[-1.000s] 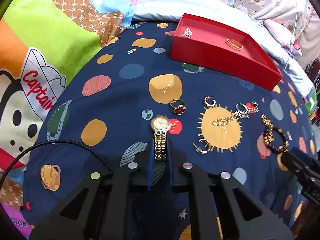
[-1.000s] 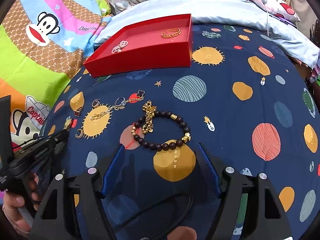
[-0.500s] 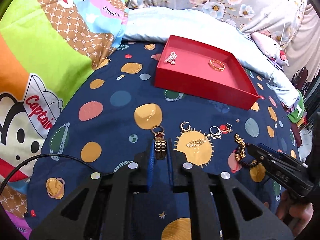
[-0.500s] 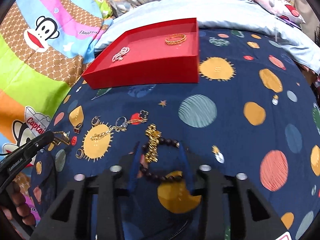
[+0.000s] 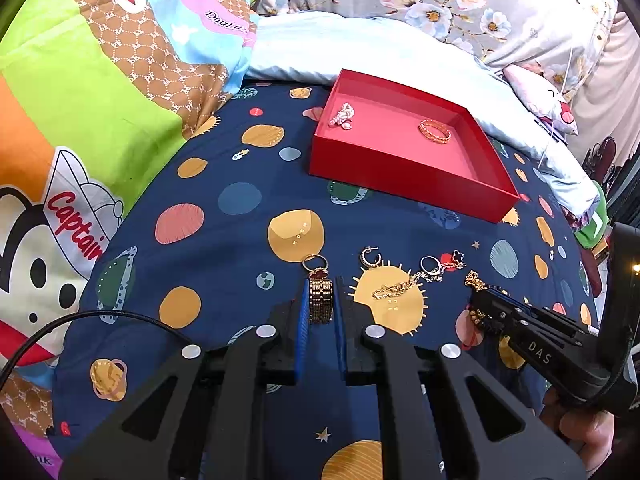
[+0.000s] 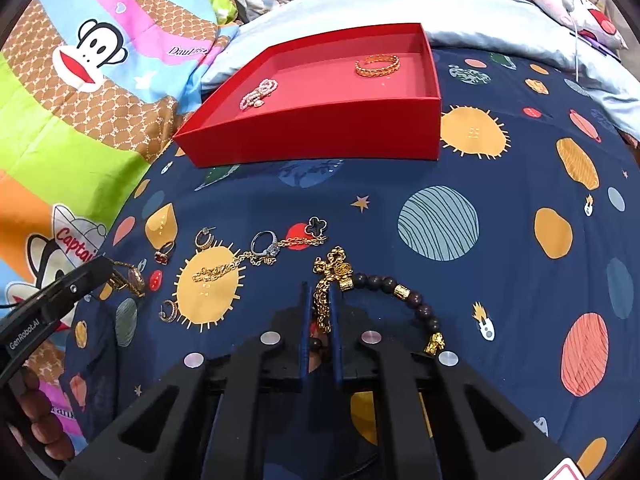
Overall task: Organize jewelry
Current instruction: 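Close the right tool on the gold chain while the left tool holds the watch, then carry watch and gold chain into the red box and open both tools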
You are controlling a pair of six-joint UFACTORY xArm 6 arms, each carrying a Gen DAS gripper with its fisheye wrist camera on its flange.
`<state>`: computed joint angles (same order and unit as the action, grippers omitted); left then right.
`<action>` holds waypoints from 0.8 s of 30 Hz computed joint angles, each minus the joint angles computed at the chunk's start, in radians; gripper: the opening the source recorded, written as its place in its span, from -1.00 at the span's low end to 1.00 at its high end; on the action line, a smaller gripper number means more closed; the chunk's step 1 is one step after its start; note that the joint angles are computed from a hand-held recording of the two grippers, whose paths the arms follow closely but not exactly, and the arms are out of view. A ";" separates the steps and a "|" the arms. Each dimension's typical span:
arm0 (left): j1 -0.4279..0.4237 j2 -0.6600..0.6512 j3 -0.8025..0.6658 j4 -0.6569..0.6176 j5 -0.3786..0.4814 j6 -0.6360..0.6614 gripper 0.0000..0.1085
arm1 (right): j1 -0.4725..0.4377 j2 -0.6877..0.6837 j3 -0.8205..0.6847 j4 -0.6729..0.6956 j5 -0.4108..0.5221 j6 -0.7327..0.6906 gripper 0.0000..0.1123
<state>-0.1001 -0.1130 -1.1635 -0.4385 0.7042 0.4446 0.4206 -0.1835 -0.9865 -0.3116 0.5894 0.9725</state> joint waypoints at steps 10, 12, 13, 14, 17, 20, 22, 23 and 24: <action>0.001 -0.004 0.004 -0.005 -0.001 0.007 -0.80 | -0.002 -0.015 0.011 -0.006 -0.020 0.008 -0.95; 0.000 -0.007 0.006 -0.005 -0.001 0.006 -0.80 | 0.000 -0.031 0.013 -0.036 -0.016 0.032 -0.95; 0.001 -0.008 0.005 -0.008 0.001 0.008 -0.80 | 0.000 -0.040 0.015 -0.047 -0.015 0.042 -0.95; 0.001 -0.010 0.003 -0.010 0.002 0.009 -0.80 | -0.001 -0.051 0.016 -0.060 -0.013 0.054 -0.95; 0.000 -0.014 -0.003 -0.011 0.004 0.009 -0.80 | -0.004 -0.078 0.008 -0.095 0.004 0.075 -0.95; 0.000 -0.012 -0.020 -0.016 0.012 0.013 -0.80 | -0.008 -0.102 -0.007 -0.122 0.023 0.083 -0.95; -0.002 -0.010 -0.038 -0.020 0.015 0.020 -0.80 | -0.011 -0.113 -0.026 -0.138 0.040 0.083 -0.95; -0.003 -0.006 -0.047 -0.023 0.017 0.023 -0.80 | -0.012 -0.117 -0.033 -0.145 0.046 0.083 -0.95; -0.004 -0.004 -0.058 -0.024 0.019 0.025 -0.80 | -0.014 -0.119 -0.046 -0.148 0.053 0.077 -0.95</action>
